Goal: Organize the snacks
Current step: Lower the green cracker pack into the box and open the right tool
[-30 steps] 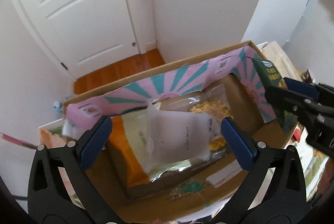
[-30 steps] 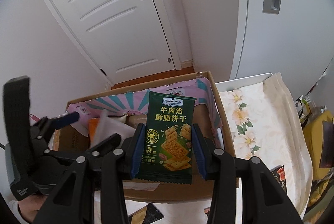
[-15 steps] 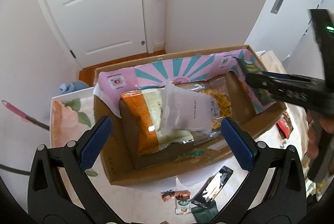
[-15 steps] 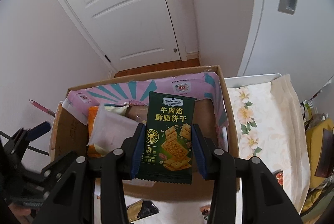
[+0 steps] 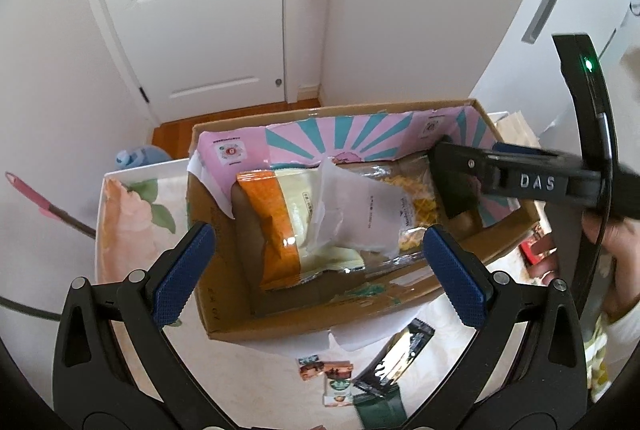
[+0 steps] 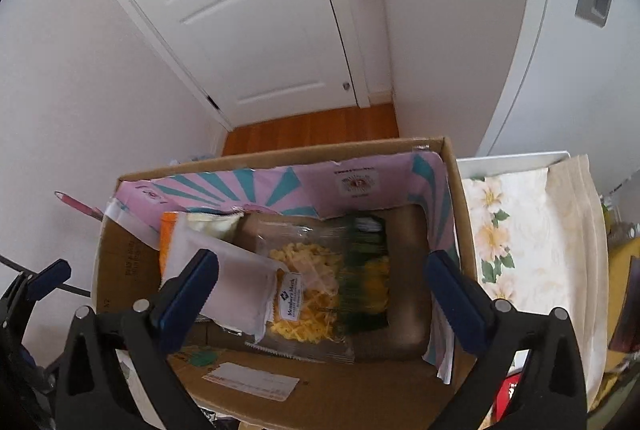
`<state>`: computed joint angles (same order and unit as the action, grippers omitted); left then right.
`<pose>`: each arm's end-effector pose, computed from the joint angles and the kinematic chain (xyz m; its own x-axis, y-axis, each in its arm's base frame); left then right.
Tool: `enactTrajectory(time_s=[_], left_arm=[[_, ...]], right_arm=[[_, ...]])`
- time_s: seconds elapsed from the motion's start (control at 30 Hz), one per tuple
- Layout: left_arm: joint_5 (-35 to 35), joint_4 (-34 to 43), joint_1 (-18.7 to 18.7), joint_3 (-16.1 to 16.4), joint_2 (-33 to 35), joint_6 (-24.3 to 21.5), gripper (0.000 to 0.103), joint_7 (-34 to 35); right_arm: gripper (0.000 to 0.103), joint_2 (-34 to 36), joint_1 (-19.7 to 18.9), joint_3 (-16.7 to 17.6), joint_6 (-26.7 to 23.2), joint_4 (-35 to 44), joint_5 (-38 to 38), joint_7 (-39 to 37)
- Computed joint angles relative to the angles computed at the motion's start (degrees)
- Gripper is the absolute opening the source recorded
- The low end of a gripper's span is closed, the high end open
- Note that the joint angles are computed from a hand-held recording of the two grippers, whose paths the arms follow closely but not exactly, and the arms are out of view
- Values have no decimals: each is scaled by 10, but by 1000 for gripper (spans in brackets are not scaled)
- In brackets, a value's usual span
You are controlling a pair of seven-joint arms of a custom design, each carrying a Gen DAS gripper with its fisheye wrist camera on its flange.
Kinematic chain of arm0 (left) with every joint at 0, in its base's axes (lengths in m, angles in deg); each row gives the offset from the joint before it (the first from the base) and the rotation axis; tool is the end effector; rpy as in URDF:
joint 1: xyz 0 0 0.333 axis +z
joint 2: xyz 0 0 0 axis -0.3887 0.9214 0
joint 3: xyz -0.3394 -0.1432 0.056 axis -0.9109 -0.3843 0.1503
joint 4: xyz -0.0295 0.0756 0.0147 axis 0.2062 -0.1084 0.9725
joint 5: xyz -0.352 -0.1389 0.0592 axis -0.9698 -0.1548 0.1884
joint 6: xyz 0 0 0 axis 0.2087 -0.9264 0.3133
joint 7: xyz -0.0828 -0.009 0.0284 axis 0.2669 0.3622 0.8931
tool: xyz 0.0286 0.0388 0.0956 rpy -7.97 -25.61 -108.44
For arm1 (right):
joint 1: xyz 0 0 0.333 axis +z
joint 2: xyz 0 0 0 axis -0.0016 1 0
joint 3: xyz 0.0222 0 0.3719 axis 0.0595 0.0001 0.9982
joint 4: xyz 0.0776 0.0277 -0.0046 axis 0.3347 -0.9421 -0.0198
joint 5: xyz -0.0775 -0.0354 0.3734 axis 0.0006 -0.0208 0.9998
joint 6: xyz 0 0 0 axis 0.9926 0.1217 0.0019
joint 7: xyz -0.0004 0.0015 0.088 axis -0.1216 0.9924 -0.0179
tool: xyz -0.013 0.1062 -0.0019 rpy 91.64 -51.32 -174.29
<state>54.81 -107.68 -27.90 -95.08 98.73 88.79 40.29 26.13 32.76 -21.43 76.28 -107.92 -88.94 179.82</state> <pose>0.5961 -0.1983 0.3964 -0.3793 -0.9218 0.0807 -0.7969 0.2811 -0.5348 0.6026 0.3781 0.3676 -0.0966 -0.9555 -0.2787 -0.8776 0.2139 -0.4290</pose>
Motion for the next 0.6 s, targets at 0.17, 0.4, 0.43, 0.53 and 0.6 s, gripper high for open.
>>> enactTrajectory(time_s=[0.17,0.4,0.43,0.53,0.6], left_arm=[[14,-9,-10,11,-9,10,103,-13],[-4,-34,8,-10,-37,36,103,0],[-10,-40,10,-13,-43,42,103,0],[-40,-57,24,-32,-62,56,103,13],[-53,-70,22,-32,-77,62,103,13]], right_arm=[[103,-12,5,-3,29,-23,1,2],[103,-57,70,-71,44,-67,-66,66],[103,-64,75,-76,37,-70,-81,77],[103,-90,61,-55,20,-86,-101,84],[103,-112,70,-64,13,-102,-140,118]])
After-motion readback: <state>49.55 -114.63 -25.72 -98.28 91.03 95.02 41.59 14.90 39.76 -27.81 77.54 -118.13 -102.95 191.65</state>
